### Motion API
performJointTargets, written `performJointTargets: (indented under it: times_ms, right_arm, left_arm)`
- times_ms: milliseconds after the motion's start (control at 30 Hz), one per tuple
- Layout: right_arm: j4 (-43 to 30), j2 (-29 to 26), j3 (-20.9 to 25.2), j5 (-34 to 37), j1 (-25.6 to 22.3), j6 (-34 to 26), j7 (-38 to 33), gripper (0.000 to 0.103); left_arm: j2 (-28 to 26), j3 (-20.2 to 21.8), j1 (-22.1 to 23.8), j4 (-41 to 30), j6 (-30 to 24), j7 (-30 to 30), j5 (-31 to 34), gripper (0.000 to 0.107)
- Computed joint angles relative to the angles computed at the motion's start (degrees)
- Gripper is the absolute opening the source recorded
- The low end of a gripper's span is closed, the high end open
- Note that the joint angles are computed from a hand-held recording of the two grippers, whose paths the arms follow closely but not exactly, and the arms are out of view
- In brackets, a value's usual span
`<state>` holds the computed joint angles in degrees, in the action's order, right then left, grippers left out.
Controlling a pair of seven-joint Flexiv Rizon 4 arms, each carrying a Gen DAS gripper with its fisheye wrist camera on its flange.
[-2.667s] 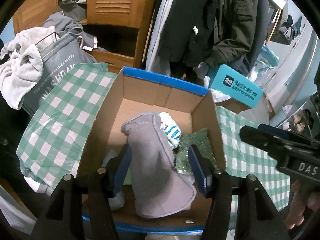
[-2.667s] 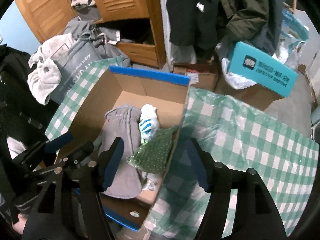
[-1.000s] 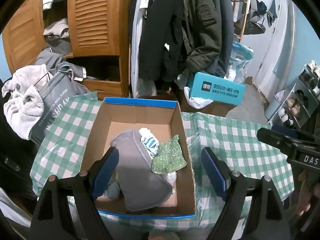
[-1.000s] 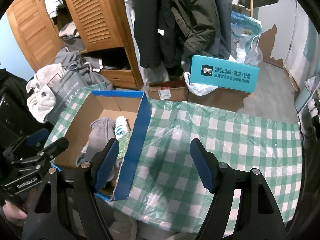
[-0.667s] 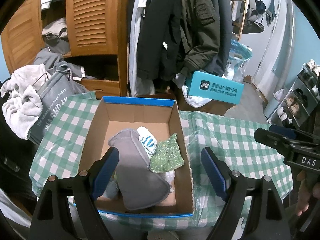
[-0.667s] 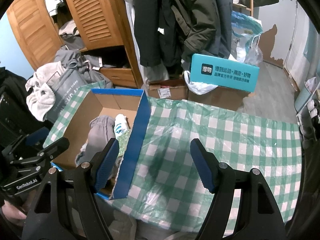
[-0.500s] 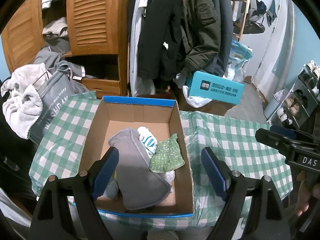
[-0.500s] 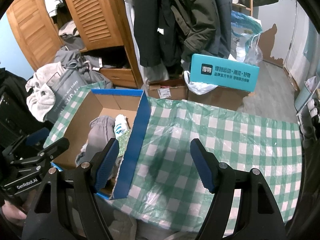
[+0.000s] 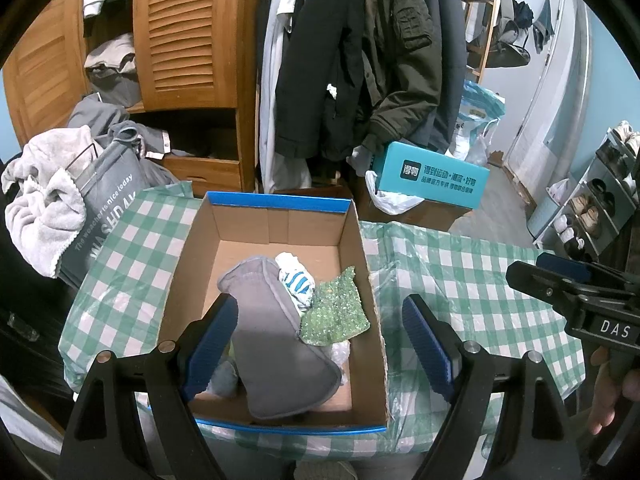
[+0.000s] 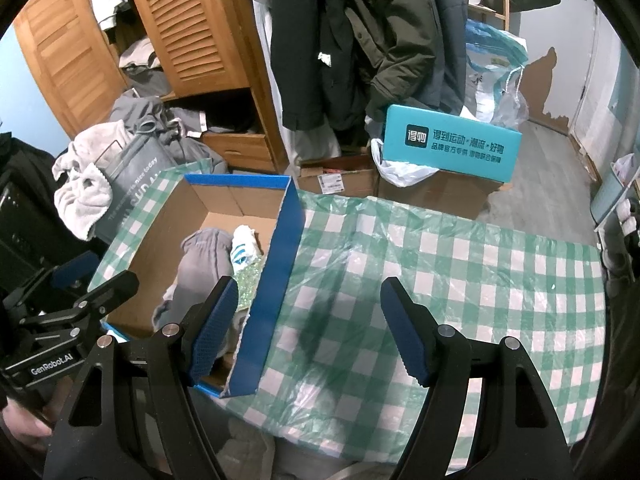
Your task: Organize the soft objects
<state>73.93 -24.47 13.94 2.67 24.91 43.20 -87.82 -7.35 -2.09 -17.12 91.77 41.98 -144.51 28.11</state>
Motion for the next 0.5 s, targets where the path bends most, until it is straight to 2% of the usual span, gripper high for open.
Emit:
performJointTargets:
  times_ms: [500]
  right_arm:
    - [-0.20,-0.09,-0.04,0.00,0.01,-0.18,-0.05,0.073]
  left_arm:
    - [-0.02,-0.07,0.04,-0.02,-0.04,0.09,-0.20,0.086]
